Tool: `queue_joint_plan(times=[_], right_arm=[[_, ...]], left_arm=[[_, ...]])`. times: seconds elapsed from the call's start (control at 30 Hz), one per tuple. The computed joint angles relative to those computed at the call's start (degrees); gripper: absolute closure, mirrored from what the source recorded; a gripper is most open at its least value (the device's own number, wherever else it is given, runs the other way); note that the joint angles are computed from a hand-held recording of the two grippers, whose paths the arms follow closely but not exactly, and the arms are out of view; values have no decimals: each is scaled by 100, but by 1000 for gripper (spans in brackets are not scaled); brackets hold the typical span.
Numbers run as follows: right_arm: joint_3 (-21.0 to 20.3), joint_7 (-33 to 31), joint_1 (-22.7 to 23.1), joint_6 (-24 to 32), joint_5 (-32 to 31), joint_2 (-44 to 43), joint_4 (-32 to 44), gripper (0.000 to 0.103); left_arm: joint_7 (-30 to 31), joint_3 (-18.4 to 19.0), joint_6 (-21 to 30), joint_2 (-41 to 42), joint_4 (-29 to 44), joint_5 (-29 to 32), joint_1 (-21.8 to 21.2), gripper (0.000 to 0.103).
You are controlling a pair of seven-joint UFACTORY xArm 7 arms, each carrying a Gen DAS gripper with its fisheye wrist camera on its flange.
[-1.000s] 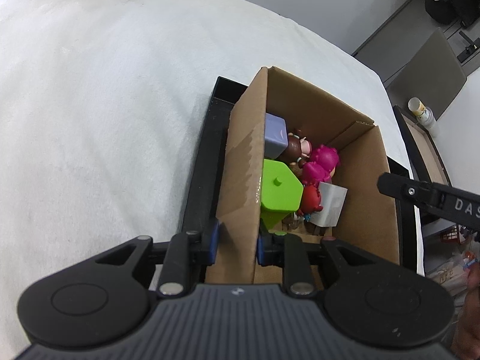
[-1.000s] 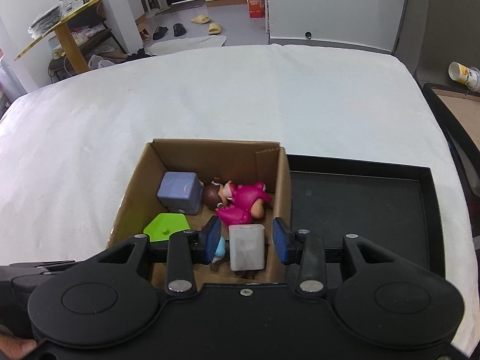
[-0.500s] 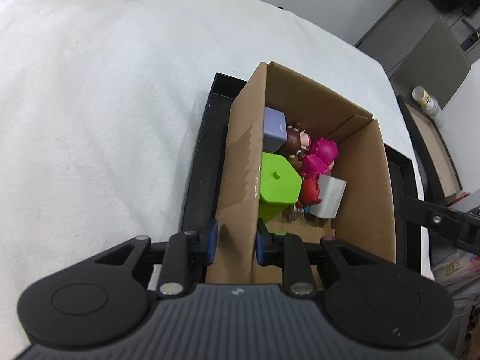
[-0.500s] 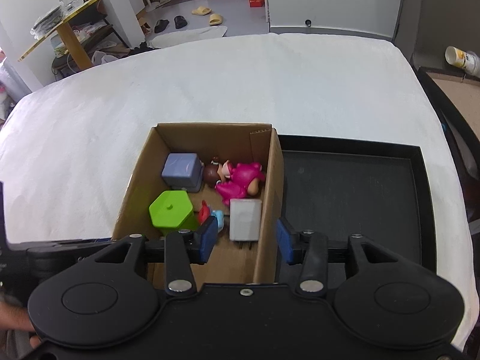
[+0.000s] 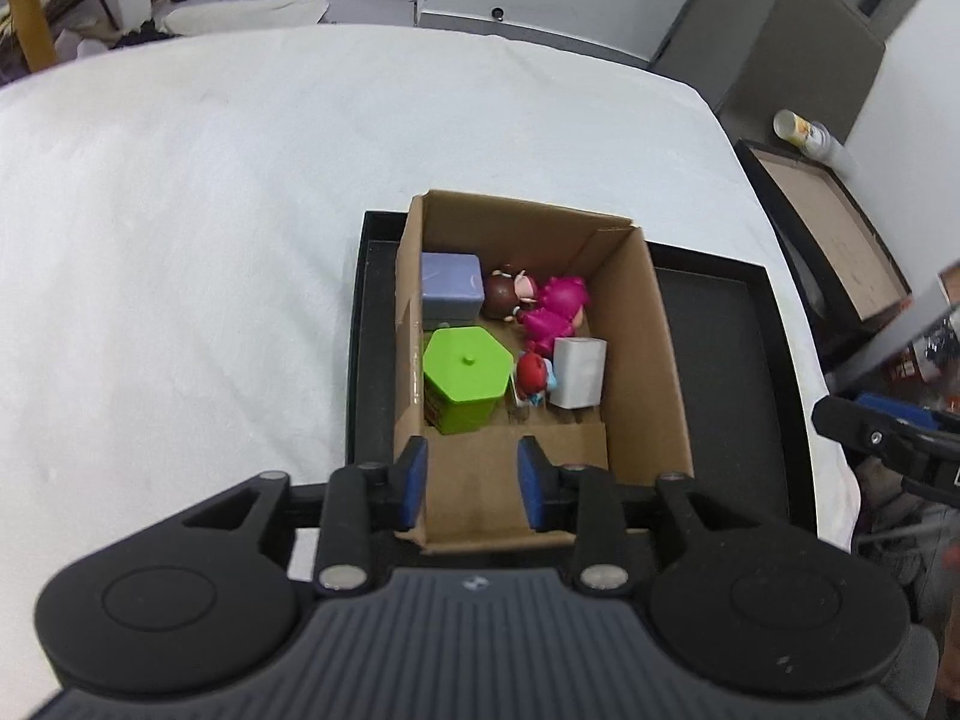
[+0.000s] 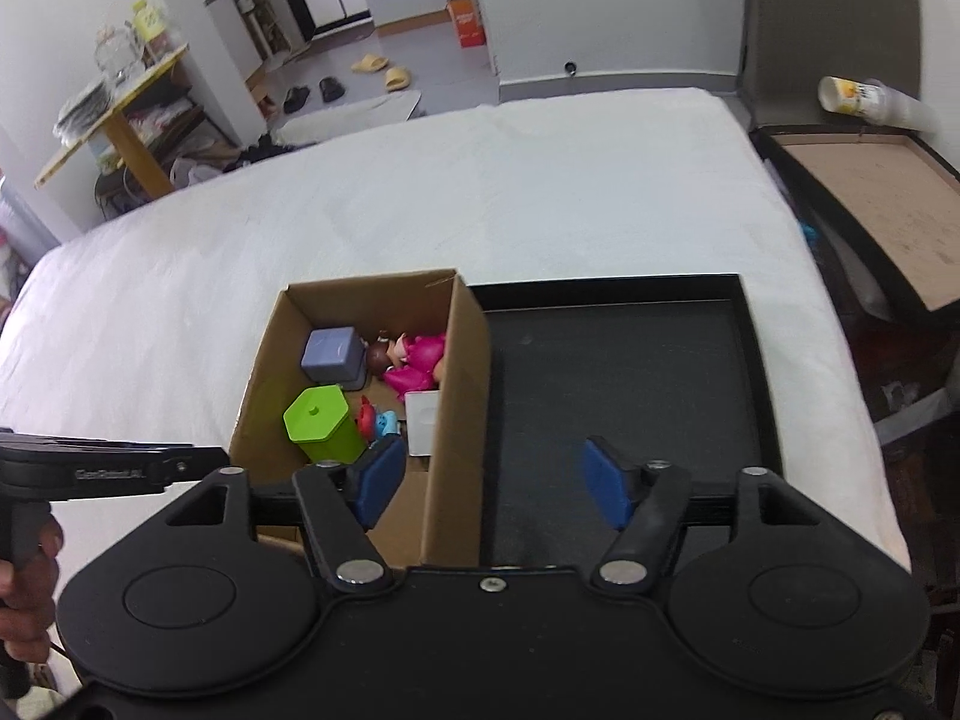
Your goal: Organize rigid objects
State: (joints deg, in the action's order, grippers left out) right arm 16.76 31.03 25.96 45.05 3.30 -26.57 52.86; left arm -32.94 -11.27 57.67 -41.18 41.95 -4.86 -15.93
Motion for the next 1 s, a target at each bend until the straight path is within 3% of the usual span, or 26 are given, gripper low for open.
queue_joint_plan(times=[0.17, 0.33, 0.57, 0.87, 1.0], right_arm=[[-55, 73, -33, -5, 24, -467, -254, 20], [-131, 56, -33, 44, 169, -874, -422, 9], [-95, 124, -114, 149, 200, -1388, -597, 0], [-136, -10, -63, 340, 372, -2011, -755, 0], [-112, 8, -74, 531, 431, -2274, -790, 0]], left_arm=[[-105, -120, 495, -62, 415, 122, 16, 58], [-207, -199, 980, -225, 781, 119, -4, 32], [-467, -492, 1449, -435, 1287, 159, -12, 25], [-816, -892, 1935, -754, 1734, 153, -121, 23], [-852, -1024, 2095, -851, 1935, 124, -181, 15]])
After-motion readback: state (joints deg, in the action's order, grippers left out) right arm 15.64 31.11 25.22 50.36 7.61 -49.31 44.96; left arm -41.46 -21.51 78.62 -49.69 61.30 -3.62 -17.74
